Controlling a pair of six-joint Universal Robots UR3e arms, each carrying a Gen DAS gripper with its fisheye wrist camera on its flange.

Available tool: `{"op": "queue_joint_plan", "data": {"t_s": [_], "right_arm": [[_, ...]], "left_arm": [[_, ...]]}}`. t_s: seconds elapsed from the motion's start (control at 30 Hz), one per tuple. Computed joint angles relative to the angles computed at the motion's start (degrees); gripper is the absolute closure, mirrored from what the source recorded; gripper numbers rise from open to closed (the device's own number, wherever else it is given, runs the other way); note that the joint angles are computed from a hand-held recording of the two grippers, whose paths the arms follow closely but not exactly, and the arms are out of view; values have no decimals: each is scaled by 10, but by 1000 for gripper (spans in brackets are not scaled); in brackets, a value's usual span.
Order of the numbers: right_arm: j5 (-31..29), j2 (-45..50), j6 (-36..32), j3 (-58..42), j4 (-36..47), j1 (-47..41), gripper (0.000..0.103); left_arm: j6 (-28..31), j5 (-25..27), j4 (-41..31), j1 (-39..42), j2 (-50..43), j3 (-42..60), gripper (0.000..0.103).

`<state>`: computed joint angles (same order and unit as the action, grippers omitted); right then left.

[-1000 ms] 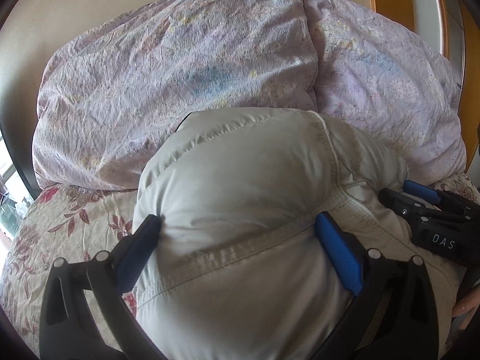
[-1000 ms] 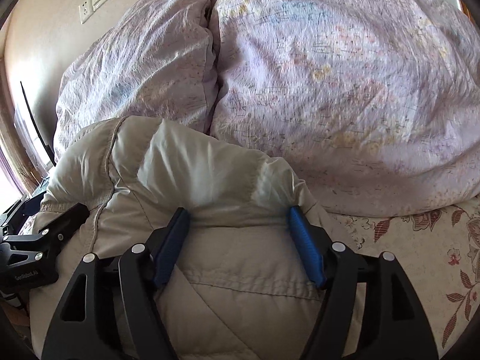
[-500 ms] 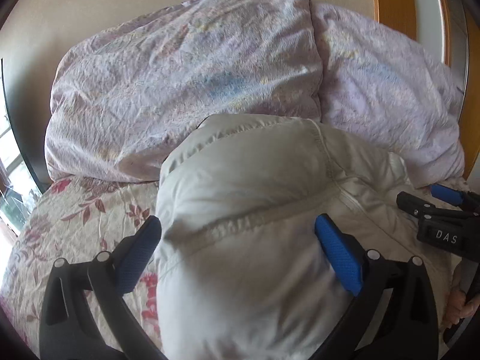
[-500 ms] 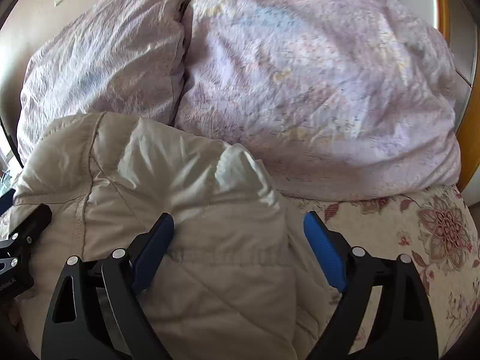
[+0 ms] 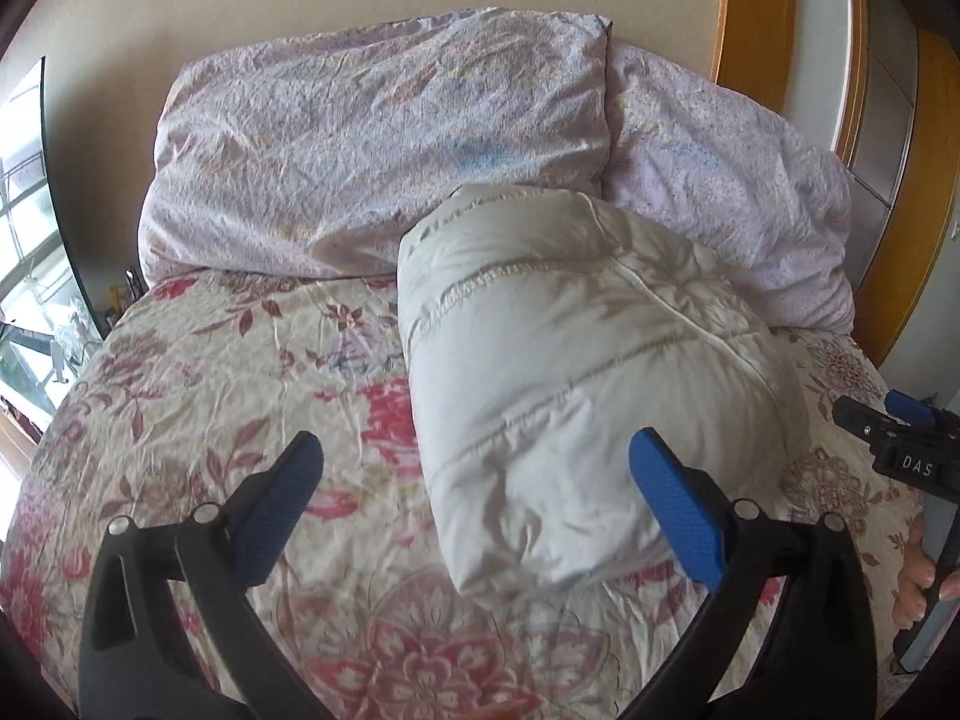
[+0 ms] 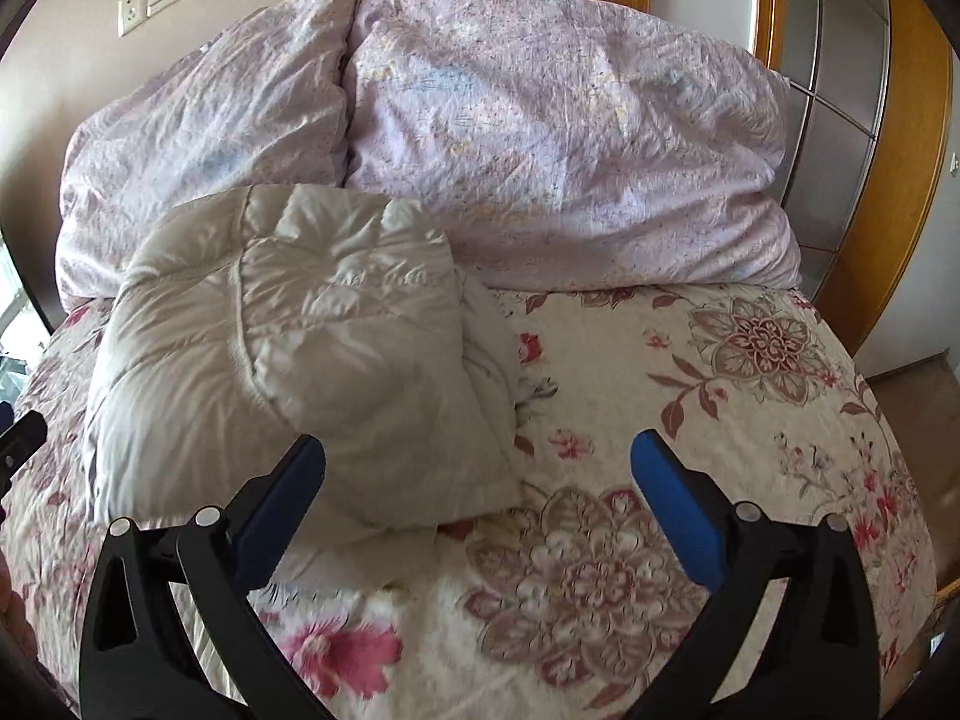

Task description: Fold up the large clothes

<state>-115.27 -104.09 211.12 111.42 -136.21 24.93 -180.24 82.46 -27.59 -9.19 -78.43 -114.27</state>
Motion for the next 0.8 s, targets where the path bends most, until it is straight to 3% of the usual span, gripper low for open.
{"op": "queue_joint_plan", "data": {"t_s": [0.13, 0.4, 0.53, 0.8], "right_arm": [[7, -53, 57, 21, 42, 46, 1], [-25, -97, 155, 34, 82, 155, 1], [-76, -73, 197, 10, 110, 218, 1], [-72, -77, 214, 3, 113, 245, 1]], "left_arm": [[5, 9, -31, -12, 76, -55, 2], [16, -68, -121, 30, 235, -130, 2], [16, -35, -131, 1, 249, -133, 2], [24, -44, -158, -15, 251, -118, 2]]}}
